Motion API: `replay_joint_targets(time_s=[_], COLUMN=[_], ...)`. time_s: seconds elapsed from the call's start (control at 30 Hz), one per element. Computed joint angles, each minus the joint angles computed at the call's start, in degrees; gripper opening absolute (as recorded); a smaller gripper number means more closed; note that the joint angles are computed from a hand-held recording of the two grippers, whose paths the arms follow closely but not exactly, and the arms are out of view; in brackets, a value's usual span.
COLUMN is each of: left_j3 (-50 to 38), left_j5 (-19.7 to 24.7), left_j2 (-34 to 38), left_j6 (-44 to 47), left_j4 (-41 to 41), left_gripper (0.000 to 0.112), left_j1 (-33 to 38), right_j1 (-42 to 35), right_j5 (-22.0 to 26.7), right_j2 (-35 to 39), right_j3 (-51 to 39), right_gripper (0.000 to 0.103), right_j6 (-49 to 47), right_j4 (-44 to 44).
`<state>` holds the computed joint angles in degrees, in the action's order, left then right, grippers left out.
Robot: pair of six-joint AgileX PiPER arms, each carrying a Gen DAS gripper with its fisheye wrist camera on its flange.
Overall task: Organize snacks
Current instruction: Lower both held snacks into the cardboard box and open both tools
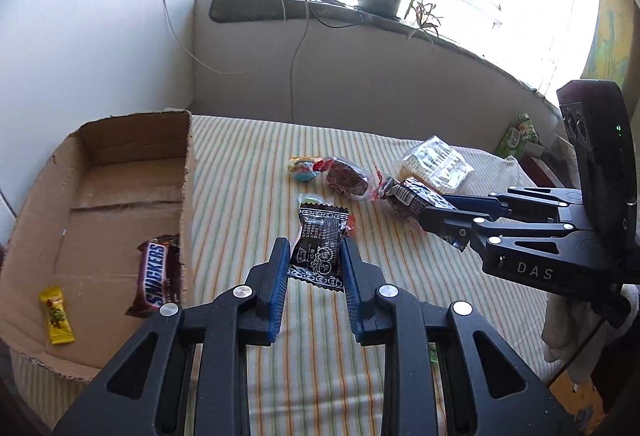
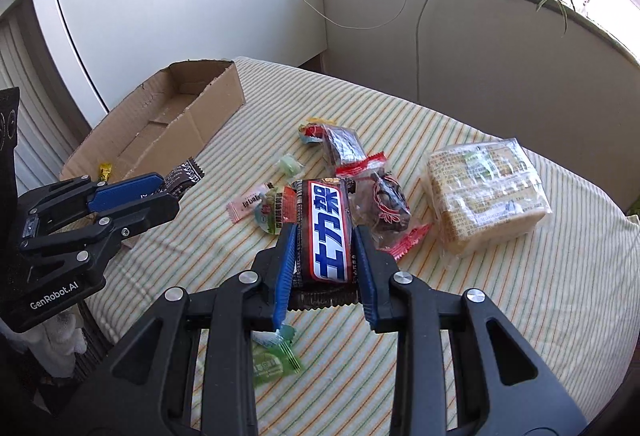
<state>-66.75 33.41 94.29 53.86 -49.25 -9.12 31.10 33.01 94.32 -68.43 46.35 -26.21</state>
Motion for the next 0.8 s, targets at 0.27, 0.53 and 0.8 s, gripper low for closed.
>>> replay_joint_targets(time_s=[0.27,0.53,0.8], left_j3=[1.06,1.24,0.49], left_j5=[0.57,1.95,2.66], left_j2=[-1.65,-1.50,-0.41], left_j6=[2.51,4.80,5.87], left_j4=[-2.03,-3.67,-4.06], left_gripper=[0.024,0.024,0.024], left_j1=[6.60,12.68,16.51], right_j1=[2.37,4.38,5.40], right_j5=[3.27,8.24,13.17], right_j2=[7.86,18.98,28.11], right_j3=[-13.57,-31.25,-46.62], right_gripper=[0.030,0.030,0.030], right_j6=[-5.33,-12.97,-18.65], right_j4=[2.69,7.06,11.81])
